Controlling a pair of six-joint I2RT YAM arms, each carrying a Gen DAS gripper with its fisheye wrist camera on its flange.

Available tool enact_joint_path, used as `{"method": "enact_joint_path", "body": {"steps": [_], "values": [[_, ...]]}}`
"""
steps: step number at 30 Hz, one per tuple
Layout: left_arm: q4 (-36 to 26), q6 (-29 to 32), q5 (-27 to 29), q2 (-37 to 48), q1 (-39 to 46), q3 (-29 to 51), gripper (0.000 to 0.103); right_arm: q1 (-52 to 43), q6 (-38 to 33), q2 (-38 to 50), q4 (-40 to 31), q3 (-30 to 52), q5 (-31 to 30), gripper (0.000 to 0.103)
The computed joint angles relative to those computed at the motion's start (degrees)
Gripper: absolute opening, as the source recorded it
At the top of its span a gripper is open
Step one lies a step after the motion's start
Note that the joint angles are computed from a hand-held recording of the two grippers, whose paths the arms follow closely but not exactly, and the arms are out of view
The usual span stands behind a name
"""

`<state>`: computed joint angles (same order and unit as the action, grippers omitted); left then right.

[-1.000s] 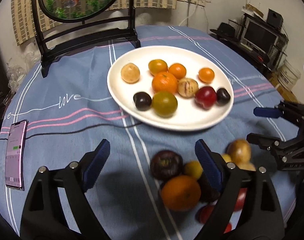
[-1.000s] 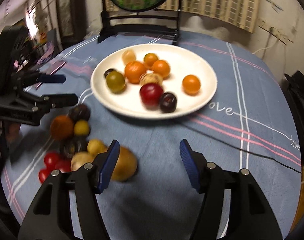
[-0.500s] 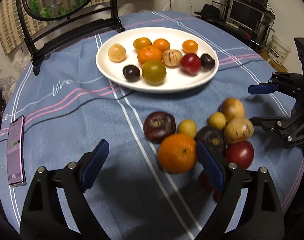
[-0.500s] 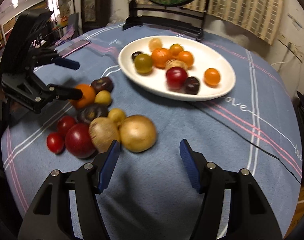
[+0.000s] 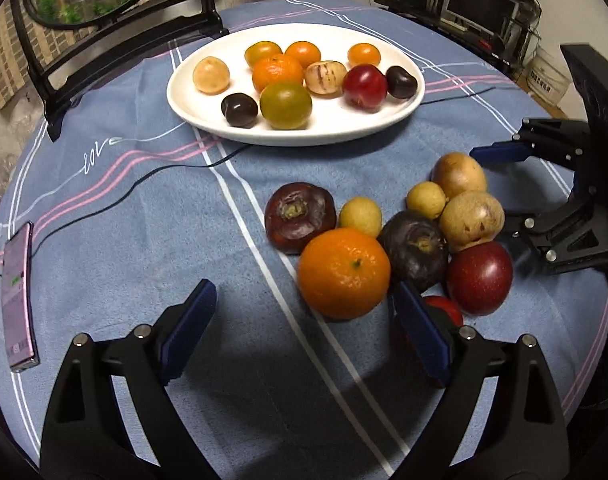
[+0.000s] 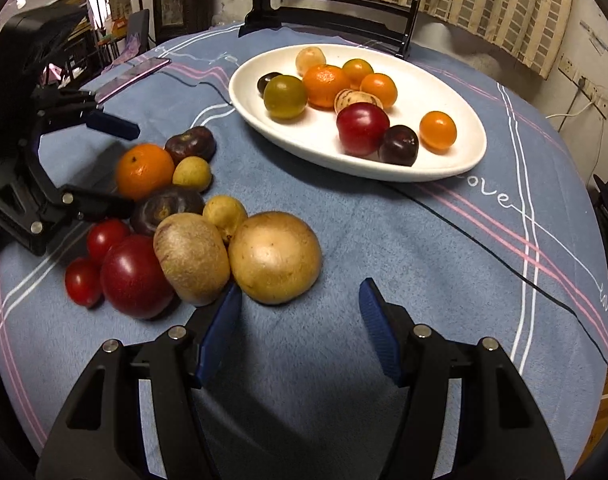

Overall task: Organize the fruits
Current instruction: 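Move both open tools back to the fruit pile, then grasp the large mandarin with the left tool while the right tool grasps a beige potato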

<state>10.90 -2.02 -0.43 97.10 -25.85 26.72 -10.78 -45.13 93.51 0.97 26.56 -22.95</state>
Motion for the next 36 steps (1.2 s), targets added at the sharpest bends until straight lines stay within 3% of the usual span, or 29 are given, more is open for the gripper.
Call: {"method": "enact_joint_path", "body": {"steps": [8,12,14,16,21,25,29,36], "values": [[4.81,-0.65,-0.31,1.93,0.19,-0.43,0.091,-0.11,5.71,2.97,7.37,0.3,-1.92,0.063],[7.35,0.14,1.48,2.91,0.31,-0.86,0.09,-1.08,8.75,4.89,7.5,2.43,-4.39,0.063],[7.62,0.42,3.01,2.91,0.62,-1.03,0.086,-1.8,10.23,6.08,5.44,4.44,-5.98,0.063],[7.5,0.77,5.01,2.43,0.94,-1.4,0.074,-2.08,11.08,6.34,4.86,5.02,-6.67,0.063],[7.55,2.19,5.76,2.9,-0.37,-1.49,0.056,-1.79,14.5,5.99,6.05,4.79,-7.43,0.063],[9.06,1.91,4.59,4.33,-0.9,-1.42,0.054,-1.17,17.41,6.11,5.79,5.42,-6.8,0.061],[9.15,1.79,3.64,4.7,-0.68,-1.19,0.046,-1.27,15.08,6.63,1.19,7.45,-8.24,0.045],[8.98,1.61,3.17,4.56,-0.43,-1.18,0.045,-0.46,13.82,5.03,1.14,6.42,-6.5,0.044]]}}
